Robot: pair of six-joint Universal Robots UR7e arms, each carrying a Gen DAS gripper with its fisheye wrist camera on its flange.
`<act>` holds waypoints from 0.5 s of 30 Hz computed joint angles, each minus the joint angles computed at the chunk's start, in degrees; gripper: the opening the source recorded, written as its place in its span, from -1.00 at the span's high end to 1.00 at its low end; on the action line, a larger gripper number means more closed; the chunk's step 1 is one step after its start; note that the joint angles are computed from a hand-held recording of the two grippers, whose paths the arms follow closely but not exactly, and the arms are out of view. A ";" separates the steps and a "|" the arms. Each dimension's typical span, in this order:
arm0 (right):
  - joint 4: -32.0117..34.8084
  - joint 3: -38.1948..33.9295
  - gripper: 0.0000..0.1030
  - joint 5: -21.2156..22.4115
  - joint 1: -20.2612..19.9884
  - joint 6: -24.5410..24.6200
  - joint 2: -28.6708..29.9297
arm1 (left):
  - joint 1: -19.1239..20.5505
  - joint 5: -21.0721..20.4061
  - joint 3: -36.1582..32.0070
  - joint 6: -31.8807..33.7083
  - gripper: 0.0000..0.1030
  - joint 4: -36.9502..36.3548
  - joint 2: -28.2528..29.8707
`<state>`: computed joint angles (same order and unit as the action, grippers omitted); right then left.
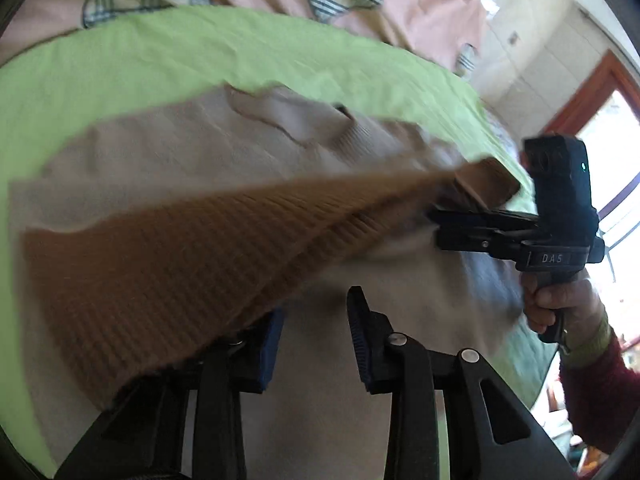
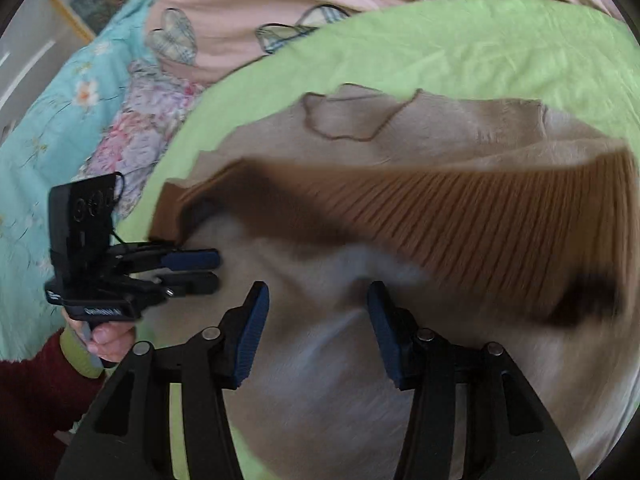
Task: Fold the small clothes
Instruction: 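Fold the hem up toward the collar with both grippers and release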
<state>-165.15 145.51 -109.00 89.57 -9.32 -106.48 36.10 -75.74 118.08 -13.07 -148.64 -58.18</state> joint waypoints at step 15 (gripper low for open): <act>-22.05 5.93 -0.04 -3.69 -7.04 4.73 -8.81 | 4.47 9.46 7.24 -10.32 0.32 -7.03 -9.41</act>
<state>-187.20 151.44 -112.69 82.54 -4.60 -115.29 40.57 -66.28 125.32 -23.39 -155.67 -67.59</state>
